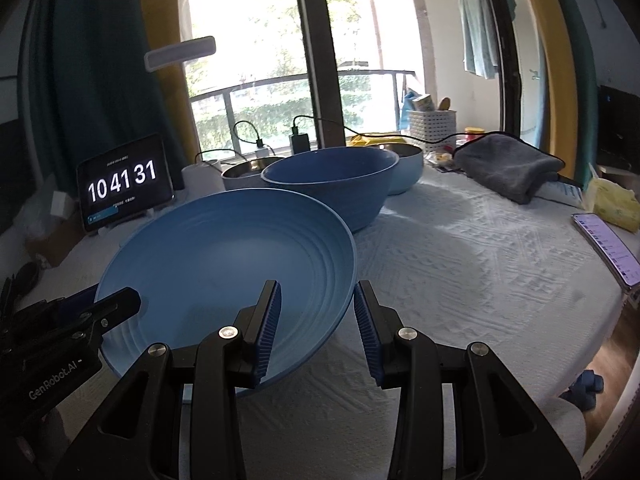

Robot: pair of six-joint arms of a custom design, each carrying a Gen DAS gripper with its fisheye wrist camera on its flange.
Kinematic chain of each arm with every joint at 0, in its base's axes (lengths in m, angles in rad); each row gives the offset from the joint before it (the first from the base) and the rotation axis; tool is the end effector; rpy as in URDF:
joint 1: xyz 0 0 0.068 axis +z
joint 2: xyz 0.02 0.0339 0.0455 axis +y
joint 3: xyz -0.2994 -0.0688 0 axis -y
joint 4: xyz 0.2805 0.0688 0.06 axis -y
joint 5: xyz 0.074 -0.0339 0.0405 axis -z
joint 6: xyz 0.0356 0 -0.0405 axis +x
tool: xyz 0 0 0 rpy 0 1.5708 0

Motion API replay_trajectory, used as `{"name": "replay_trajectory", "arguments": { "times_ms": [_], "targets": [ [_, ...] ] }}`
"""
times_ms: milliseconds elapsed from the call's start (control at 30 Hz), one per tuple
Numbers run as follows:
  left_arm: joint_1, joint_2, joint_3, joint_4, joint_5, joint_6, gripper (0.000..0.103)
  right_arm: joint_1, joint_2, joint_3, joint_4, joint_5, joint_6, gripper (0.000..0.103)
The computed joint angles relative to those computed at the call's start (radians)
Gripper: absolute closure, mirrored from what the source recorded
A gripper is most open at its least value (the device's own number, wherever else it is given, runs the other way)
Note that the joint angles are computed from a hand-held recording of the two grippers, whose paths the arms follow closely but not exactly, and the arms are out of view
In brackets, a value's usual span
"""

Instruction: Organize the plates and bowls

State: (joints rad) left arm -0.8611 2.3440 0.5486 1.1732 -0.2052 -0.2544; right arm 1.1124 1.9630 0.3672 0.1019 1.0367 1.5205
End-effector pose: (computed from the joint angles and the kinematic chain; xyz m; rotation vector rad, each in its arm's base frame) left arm 0.2098 -0.2331 -0.0225 0.5473 2.1384 -0.4064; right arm 0.1135 0.1608 0.0164 0.4730 2.0575 -0.2243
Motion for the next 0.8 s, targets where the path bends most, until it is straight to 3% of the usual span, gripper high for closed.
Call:
{"name": "replay_trajectory", "arguments": {
  "times_ms": [333, 800],
  "targets": [
    [0.035, 0.015, 0.028, -0.066, 0.013, -0.010, 0.066, -0.054, 0.041, 0.022, 0.122, -0.042, -0.141, 0.062],
    [0.042, 0.002, 0.057, -0.139, 0.006, -0.028, 0.061, -0.091, 0.072, 0.032, 0.186, -0.068, -0.214, 0.062]
  ]
}}
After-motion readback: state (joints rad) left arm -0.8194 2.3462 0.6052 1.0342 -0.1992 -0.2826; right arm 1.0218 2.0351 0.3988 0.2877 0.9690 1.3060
